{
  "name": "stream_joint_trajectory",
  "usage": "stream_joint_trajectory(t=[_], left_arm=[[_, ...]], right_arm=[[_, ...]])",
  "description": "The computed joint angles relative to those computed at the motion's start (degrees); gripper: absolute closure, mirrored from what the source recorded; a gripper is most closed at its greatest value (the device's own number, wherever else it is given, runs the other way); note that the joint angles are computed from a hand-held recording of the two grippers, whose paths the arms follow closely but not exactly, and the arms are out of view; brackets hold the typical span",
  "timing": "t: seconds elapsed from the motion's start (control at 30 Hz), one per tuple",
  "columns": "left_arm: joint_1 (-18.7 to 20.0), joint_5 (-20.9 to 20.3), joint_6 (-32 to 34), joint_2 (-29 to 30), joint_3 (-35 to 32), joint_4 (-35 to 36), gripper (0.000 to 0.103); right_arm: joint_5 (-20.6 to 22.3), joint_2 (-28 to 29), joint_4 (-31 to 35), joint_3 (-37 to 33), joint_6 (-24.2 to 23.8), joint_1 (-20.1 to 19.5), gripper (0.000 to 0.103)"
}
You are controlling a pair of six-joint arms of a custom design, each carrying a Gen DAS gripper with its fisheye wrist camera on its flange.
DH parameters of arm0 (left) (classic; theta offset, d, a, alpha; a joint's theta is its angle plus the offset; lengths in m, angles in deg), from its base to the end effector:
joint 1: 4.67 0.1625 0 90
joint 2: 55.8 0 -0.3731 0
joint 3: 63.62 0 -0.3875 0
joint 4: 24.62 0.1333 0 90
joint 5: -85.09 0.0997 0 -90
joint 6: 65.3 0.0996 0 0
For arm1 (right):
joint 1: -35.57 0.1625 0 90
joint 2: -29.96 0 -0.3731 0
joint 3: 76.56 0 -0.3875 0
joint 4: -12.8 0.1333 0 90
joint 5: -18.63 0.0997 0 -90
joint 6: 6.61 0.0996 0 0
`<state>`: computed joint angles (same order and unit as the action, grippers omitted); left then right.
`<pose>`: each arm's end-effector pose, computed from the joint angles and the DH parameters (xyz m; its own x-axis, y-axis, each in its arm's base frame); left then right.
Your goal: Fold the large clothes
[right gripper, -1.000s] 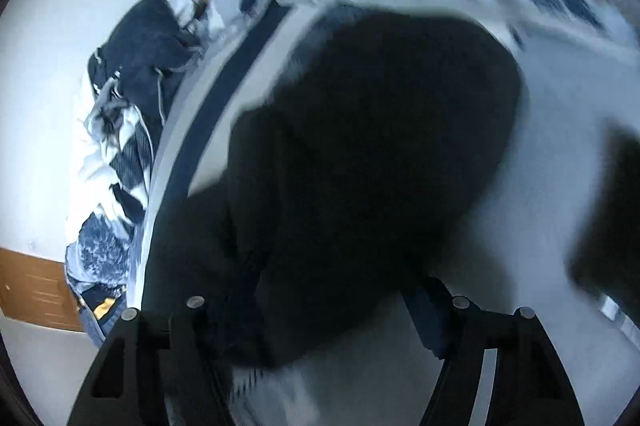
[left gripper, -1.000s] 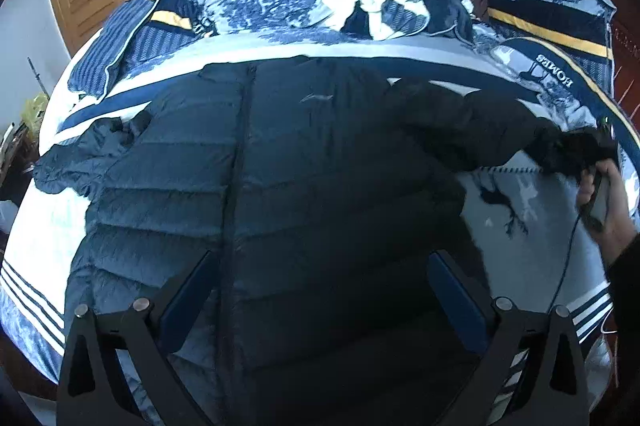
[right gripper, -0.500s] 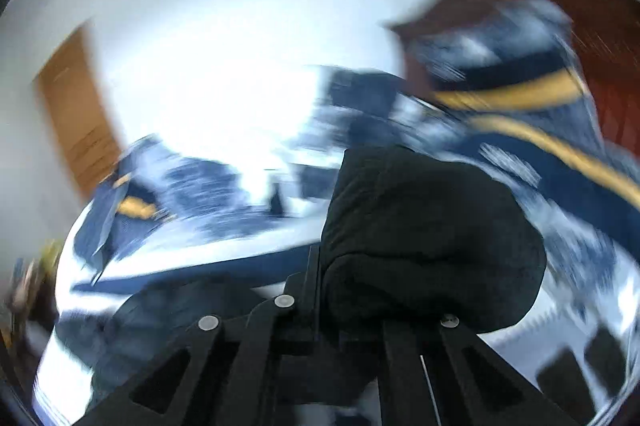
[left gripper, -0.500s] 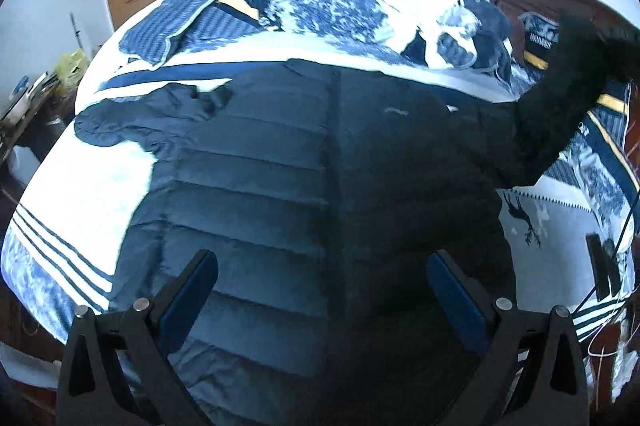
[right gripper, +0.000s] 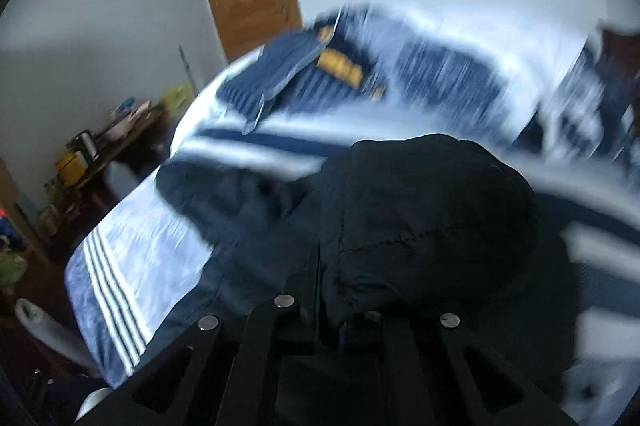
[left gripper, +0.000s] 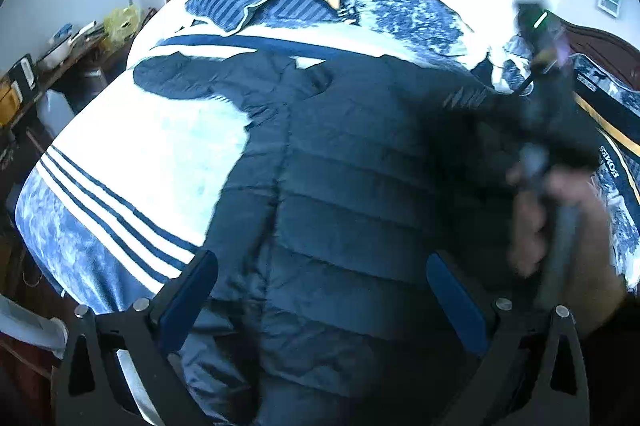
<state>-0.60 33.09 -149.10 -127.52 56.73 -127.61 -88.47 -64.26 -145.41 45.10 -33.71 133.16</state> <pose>-0.3936 -0.2231 0.1041 -0.7733 0.0303 -0.6333 0.3877 0.8130 -0.4345 0.1631 -0.4364 0.3490 -0.8204 -0.2849 0.4957 -0.5322 0.6975 -0.4799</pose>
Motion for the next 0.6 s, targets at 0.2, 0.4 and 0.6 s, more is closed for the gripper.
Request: stream_joint_trajectory(t=[0.2, 0.4, 0.6], left_arm=[[0.44, -0.84, -1.96, -2.83, 1.75, 0.2, 0.0], [0.79, -2.03, 0.64, 0.61, 0.74, -5.93, 0.0], [5.3, 2.05, 10.09, 16.55, -9.49, -8.3, 0.0]], right_arm=[[6.23, 2.66, 9.5, 2.48, 0.74, -8.33, 0.031], [27.52, -19.56, 24.21, 7.28, -0.54, -20.72, 0.022], [37.2, -36.11, 30.1, 7.96, -0.39, -39.57, 0.022]])
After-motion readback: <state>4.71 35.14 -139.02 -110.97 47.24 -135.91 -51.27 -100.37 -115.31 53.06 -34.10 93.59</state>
